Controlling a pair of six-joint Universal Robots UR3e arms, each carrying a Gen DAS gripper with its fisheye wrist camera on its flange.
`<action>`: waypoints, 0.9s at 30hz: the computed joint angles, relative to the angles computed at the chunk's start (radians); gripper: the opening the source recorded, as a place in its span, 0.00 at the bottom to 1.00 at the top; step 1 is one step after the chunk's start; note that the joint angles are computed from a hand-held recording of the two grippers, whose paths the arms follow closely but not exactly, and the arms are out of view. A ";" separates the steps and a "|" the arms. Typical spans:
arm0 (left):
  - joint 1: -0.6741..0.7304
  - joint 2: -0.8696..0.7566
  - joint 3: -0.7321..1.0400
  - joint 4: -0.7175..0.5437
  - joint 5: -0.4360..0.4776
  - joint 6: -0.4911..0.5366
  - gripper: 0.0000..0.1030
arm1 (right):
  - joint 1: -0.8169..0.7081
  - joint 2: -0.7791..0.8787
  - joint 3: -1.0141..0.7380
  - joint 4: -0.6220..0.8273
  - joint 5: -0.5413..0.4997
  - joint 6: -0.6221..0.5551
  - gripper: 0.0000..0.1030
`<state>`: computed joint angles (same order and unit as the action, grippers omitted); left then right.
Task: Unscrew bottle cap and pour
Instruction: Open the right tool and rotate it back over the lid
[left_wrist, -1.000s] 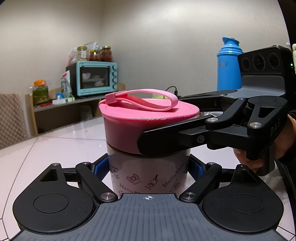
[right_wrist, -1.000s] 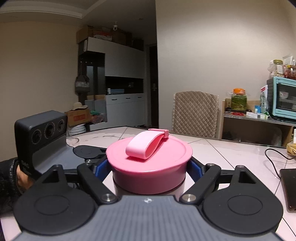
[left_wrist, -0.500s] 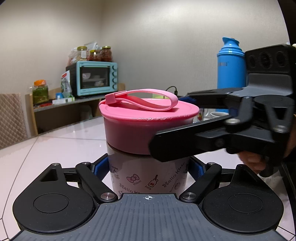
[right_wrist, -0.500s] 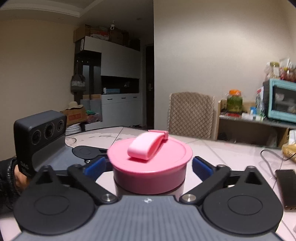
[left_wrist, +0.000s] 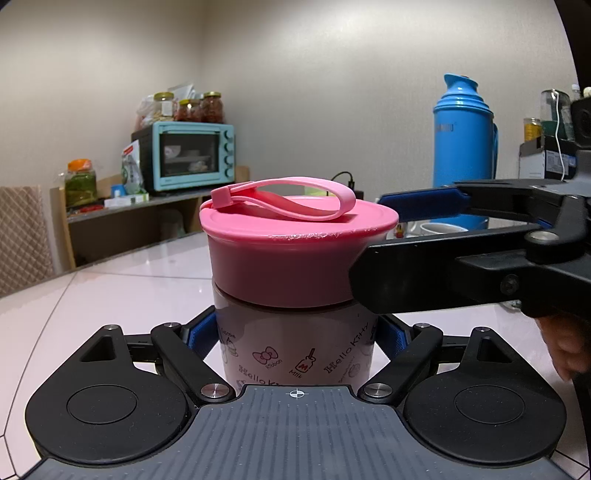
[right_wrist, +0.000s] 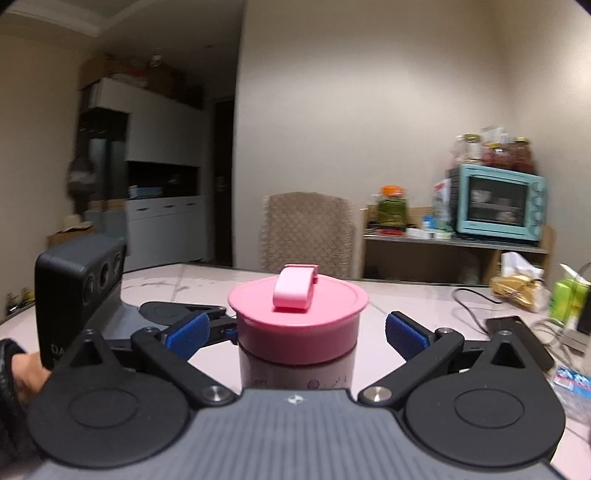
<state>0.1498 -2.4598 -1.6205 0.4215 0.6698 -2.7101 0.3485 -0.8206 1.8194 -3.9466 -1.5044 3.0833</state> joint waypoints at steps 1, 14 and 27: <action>0.000 0.000 0.000 0.000 0.000 0.000 0.87 | 0.014 0.009 -0.008 -0.006 -0.027 0.014 1.00; 0.005 -0.001 0.005 -0.010 -0.008 0.003 0.87 | 0.112 0.096 -0.178 0.081 -0.237 0.098 1.00; 0.005 0.000 0.004 -0.011 -0.008 0.005 0.87 | 0.126 0.124 -0.278 0.158 -0.273 0.106 1.00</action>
<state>0.1546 -2.4602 -1.6161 0.4110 0.6614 -2.7054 0.4749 -0.6968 1.5410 -3.7883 -1.7771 3.1893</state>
